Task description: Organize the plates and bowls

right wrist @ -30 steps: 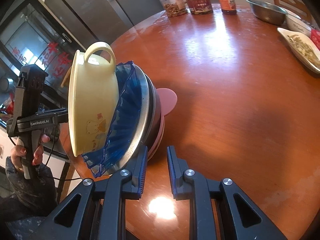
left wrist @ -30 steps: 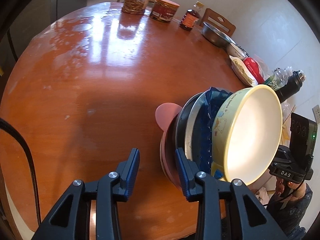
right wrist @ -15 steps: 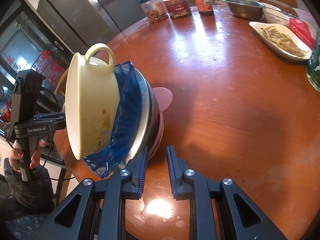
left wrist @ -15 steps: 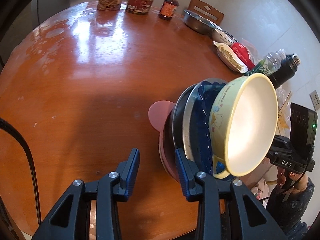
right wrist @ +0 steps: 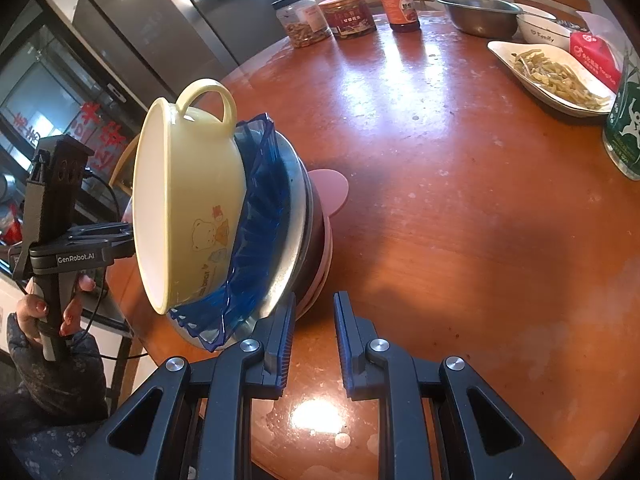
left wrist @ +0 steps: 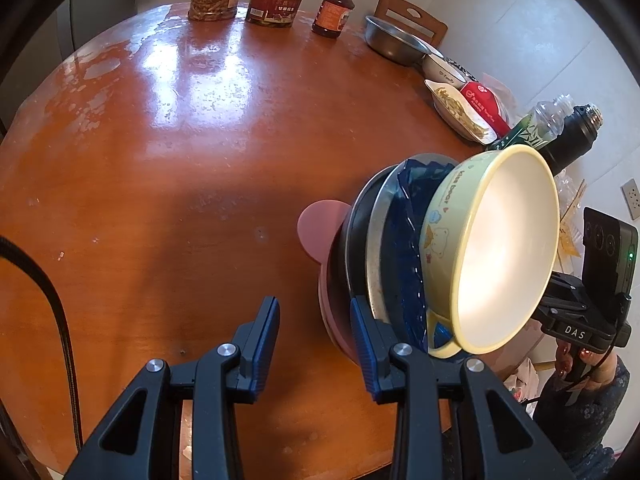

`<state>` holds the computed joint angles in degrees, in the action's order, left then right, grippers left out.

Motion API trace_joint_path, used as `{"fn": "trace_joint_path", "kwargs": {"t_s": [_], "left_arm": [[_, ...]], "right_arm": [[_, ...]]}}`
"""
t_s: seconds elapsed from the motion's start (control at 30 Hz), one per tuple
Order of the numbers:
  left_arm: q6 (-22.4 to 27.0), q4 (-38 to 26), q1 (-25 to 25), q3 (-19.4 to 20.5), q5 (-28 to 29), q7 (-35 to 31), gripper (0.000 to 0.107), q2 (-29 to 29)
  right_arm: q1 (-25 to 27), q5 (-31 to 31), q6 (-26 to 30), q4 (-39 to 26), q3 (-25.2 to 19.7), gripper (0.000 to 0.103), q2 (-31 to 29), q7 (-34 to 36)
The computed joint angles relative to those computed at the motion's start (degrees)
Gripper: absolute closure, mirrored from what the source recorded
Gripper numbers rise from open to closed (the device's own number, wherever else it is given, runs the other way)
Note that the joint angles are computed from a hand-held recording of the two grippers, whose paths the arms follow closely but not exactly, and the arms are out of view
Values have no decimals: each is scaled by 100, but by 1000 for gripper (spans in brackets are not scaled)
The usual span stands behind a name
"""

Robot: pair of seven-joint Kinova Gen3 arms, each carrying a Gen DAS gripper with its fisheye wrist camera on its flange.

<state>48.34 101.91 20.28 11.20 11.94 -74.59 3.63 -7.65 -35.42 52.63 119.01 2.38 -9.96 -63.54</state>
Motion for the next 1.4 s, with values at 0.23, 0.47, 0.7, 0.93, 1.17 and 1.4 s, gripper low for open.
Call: {"fn": "trace_joint_path", "kwargs": {"t_s": [0.23,0.47,0.7,0.93,1.17,1.4], "left_arm": [[-19,43,-41,-21,57,-93,71,-25],[-78,117,-124,-51,262,-310,71,-60],[-246,252,-87,-30,154,-208,68,-162],[-312,291,4,21,-185,131,66,-256],[-368,369,72,80,-578,515,62,-407],[-427,475,167,190,-1034,1028,58,-602]], "right_arm": [[-57,134,-71,-14,-114,82,-15,-225],[-137,146,-110,2,-114,82,-17,-350],[-82,168,-207,58,-81,81,-47,-549],[-121,386,-230,43,-153,77,-191,-876],[-202,901,-322,-26,-344,68,-261,-1469],[-263,1206,-430,-16,-365,62,-402,-1921]]}}
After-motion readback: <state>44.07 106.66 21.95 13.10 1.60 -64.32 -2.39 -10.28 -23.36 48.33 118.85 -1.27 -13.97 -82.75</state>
